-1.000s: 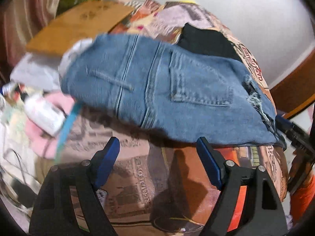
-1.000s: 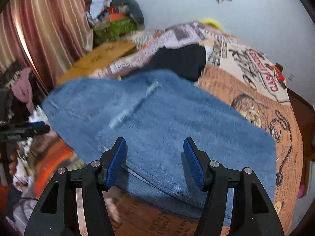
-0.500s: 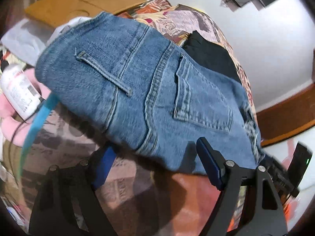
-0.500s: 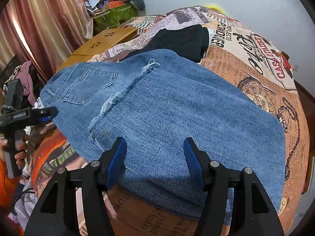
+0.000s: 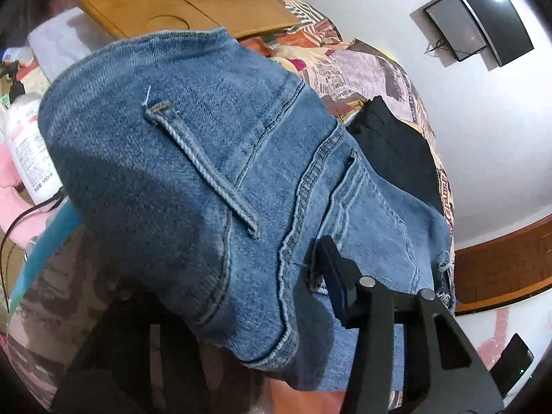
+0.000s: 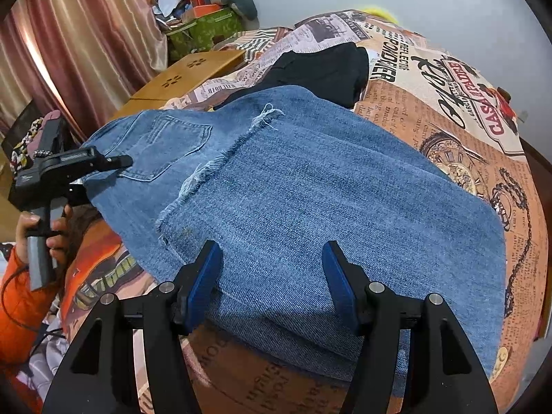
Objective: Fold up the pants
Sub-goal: 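Grasp the jeans by the back pocket edge with the left gripper, then lift the jeans high with the left gripper, legs hanging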
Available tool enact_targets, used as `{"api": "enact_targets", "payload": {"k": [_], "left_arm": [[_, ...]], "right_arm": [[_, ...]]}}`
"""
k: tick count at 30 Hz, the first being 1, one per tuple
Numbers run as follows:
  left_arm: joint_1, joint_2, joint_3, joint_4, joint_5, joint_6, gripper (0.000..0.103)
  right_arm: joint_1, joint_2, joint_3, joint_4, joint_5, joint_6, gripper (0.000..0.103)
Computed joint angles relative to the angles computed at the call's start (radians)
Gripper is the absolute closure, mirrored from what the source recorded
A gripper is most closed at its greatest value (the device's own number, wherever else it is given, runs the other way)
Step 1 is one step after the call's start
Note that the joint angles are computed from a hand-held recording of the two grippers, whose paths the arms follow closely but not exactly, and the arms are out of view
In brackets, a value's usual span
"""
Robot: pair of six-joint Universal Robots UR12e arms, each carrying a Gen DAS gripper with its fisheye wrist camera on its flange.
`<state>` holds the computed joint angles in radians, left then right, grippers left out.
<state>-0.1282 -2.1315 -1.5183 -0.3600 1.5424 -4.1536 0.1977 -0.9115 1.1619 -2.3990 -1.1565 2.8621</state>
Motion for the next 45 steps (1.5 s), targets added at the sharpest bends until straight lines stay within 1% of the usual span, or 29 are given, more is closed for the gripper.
{"api": "enact_targets", "payload": {"k": [1,2,3,7,9,12,14,17,20,23,25,27,30,31,34,36,38,40,43,45], "left_arm": [[-0.002,-0.005,0.013,-0.013,0.017,0.014,0.058],[-0.011,-0.004,0.023,-0.035,0.057,0.042,0.064],[-0.027,-0.003,0.042,-0.076,0.131,0.087,0.073],[-0.069,-0.016,0.105,-0.146,0.302,0.254,0.078],[-0.082,-0.022,0.131,-0.175,0.355,0.306,0.079],[-0.094,-0.02,0.146,-0.187,0.401,0.362,0.08],[-0.105,-0.016,0.16,-0.178,0.431,0.413,0.081],[-0.125,-0.016,0.189,-0.145,0.471,0.507,0.081],[-0.138,-0.024,0.229,-0.111,0.47,0.593,0.082],[-0.153,-0.038,0.28,-0.088,0.466,0.662,0.082],[-0.165,-0.052,0.316,-0.086,0.466,0.694,0.083],[-0.175,-0.067,0.35,-0.082,0.461,0.721,0.083],[-0.187,-0.095,0.409,-0.091,0.434,0.75,0.084],[-0.19,-0.104,0.427,-0.096,0.427,0.755,0.084],[-0.202,-0.136,0.493,-0.113,0.389,0.777,0.085],[-0.211,-0.164,0.546,-0.13,0.374,0.803,0.086],[-0.217,-0.185,0.589,-0.153,0.344,0.81,0.087],[-0.22,-0.204,0.628,-0.169,0.3,0.804,0.087],[-0.233,-0.24,0.693,-0.189,0.268,0.811,0.088],[-0.239,-0.272,0.751,-0.217,0.225,0.815,0.088]], "right_arm": [[-0.001,0.0,0.001,-0.001,0.003,0.0,0.045],[-0.002,-0.001,0.002,-0.002,0.007,0.001,0.045],[-0.003,-0.002,0.004,-0.004,0.009,0.002,0.045],[-0.01,-0.006,0.016,-0.018,0.036,0.018,0.045],[-0.015,-0.009,0.021,-0.026,0.057,0.033,0.045],[-0.024,-0.014,0.033,-0.043,0.072,0.052,0.045],[-0.031,-0.023,0.05,-0.075,0.069,0.064,0.045],[-0.043,-0.038,0.08,-0.142,0.033,0.082,0.045],[-0.064,-0.052,0.107,-0.197,0.013,0.124,0.045],[-0.092,-0.068,0.14,-0.255,-0.015,0.184,0.045],[-0.109,-0.075,0.156,-0.278,-0.043,0.217,0.045],[-0.127,-0.079,0.169,-0.28,-0.08,0.244,0.045],[-0.131,-0.07,0.167,-0.241,-0.169,0.233,0.045],[-0.133,-0.065,0.163,-0.222,-0.173,0.226,0.045],[-0.136,-0.053,0.159,-0.162,-0.159,0.199,0.046],[-0.135,-0.052,0.176,-0.201,-0.159,0.203,0.046],[-0.137,-0.05,0.174,-0.201,-0.144,0.204,0.046],[-0.146,-0.049,0.172,-0.19,-0.11,0.213,0.046],[-0.16,-0.048,0.178,-0.187,-0.053,0.242,0.046],[-0.165,-0.051,0.188,-0.19,-0.03,0.261,0.046]]}}
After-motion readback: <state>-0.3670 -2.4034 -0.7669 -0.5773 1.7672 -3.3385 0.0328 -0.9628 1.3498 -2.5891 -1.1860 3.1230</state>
